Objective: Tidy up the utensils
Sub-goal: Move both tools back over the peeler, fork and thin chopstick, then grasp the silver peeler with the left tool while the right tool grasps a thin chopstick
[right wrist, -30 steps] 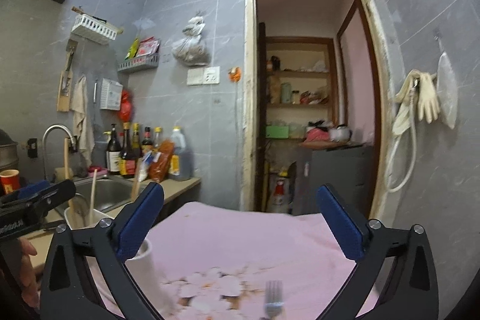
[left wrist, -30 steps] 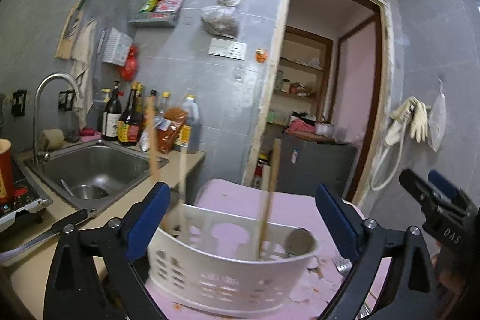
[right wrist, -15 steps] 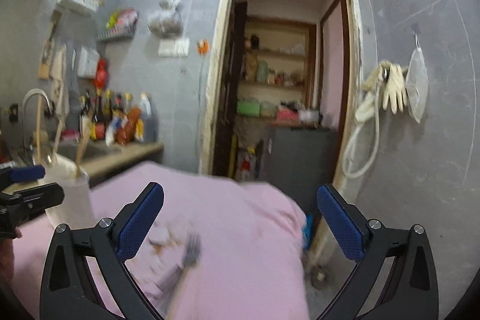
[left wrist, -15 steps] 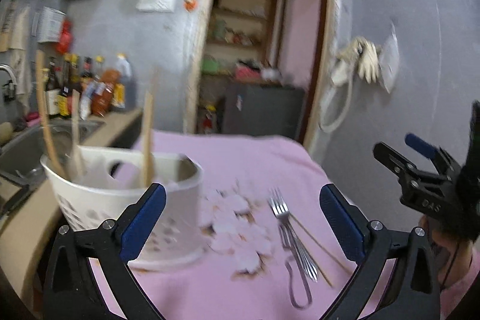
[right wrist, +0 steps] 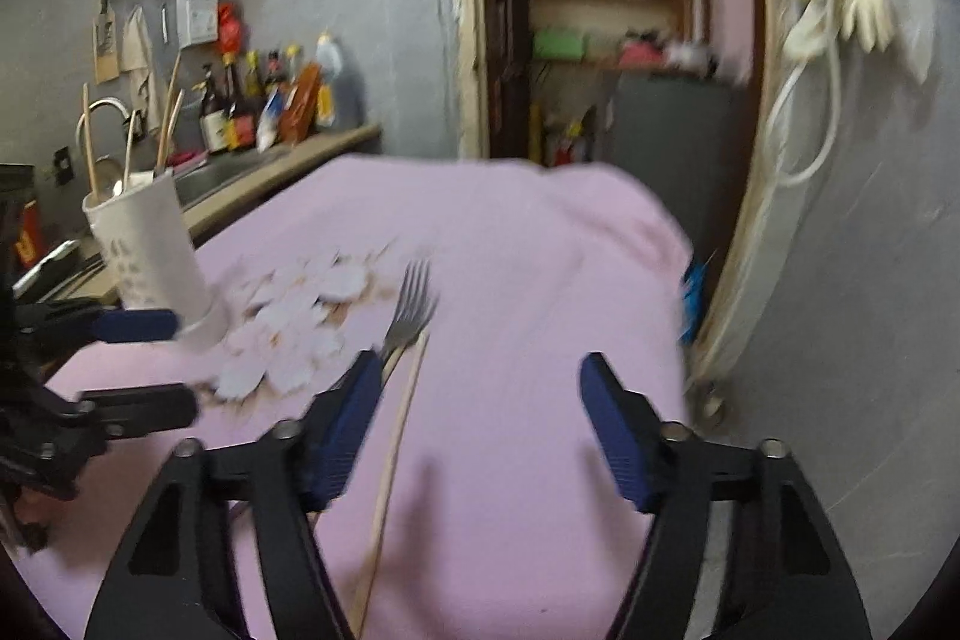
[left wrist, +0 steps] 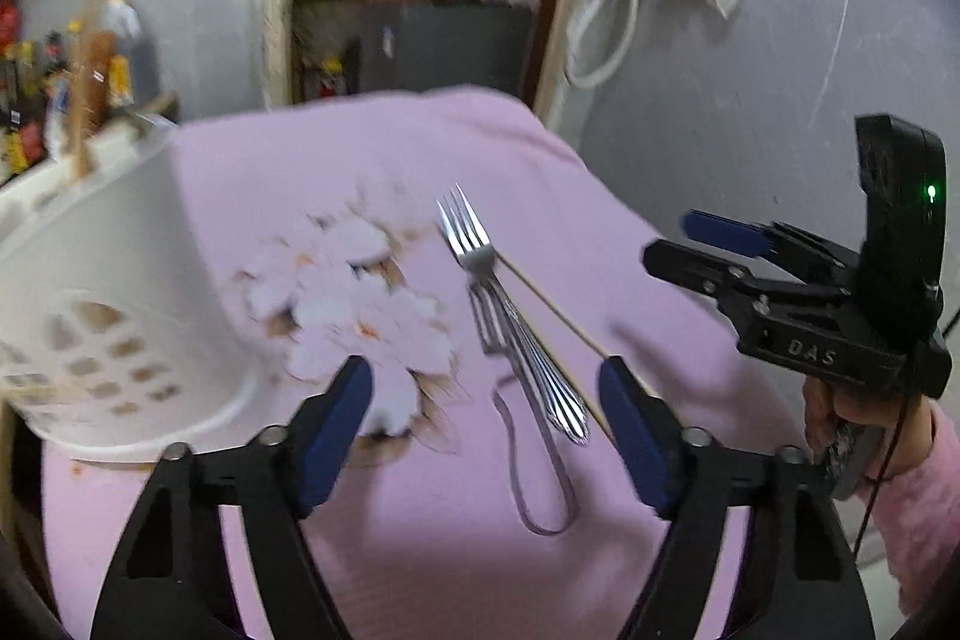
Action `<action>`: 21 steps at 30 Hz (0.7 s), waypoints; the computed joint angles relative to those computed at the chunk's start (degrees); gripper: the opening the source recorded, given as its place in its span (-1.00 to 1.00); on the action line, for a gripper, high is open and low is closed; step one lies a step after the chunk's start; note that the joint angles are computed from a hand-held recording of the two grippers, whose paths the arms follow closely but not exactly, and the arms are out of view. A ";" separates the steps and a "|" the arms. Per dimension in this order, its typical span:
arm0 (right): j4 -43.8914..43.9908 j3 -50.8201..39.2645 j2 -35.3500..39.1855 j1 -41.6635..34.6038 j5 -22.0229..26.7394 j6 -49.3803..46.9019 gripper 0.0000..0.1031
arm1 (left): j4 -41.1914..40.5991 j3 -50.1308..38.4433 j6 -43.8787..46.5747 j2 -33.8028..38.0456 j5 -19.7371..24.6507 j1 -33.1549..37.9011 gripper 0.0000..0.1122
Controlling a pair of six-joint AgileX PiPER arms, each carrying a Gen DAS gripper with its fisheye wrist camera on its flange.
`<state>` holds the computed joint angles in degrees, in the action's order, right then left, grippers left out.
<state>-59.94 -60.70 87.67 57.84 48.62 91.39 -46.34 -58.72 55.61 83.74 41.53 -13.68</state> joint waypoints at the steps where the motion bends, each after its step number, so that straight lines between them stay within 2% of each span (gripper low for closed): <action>1: 1.69 0.46 -0.23 -1.00 -2.13 -1.16 -0.06 | 1.69 -1.78 -1.66 1.64 1.72 -0.48 0.04; 3: 3.67 0.88 -0.55 -1.85 -3.89 -2.87 -0.16 | 4.58 -5.09 -4.81 4.58 4.53 -1.23 -0.16; 4: 4.82 1.06 -0.61 -2.13 -4.64 -3.97 -0.22 | 6.29 -6.87 -6.75 6.36 5.57 -1.97 -0.19; 8: 7.90 0.70 -0.39 -2.67 -5.88 -7.33 -0.32 | 12.32 -12.02 -13.43 11.52 7.53 -4.26 -0.46; 12: 10.34 0.04 0.13 -2.70 -5.84 -10.32 -0.36 | 14.89 -16.27 -17.29 15.28 8.59 -5.50 -0.54; 16: 12.40 -0.74 0.89 -2.95 -5.70 -12.44 -0.38 | 17.89 -22.52 -22.09 19.16 10.95 -6.40 -0.54; 19: 13.98 -1.71 1.66 -3.35 -5.74 -14.16 -0.38 | 20.57 -25.45 -25.37 20.51 13.18 -6.81 -0.70; 21: 15.13 -2.49 2.36 -3.69 -5.90 -15.39 -0.38 | 20.93 -27.00 -26.16 21.46 14.85 -6.75 -0.73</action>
<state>-44.80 -63.19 90.03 54.15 42.72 76.00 -25.41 -85.72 29.44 105.20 56.38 -20.44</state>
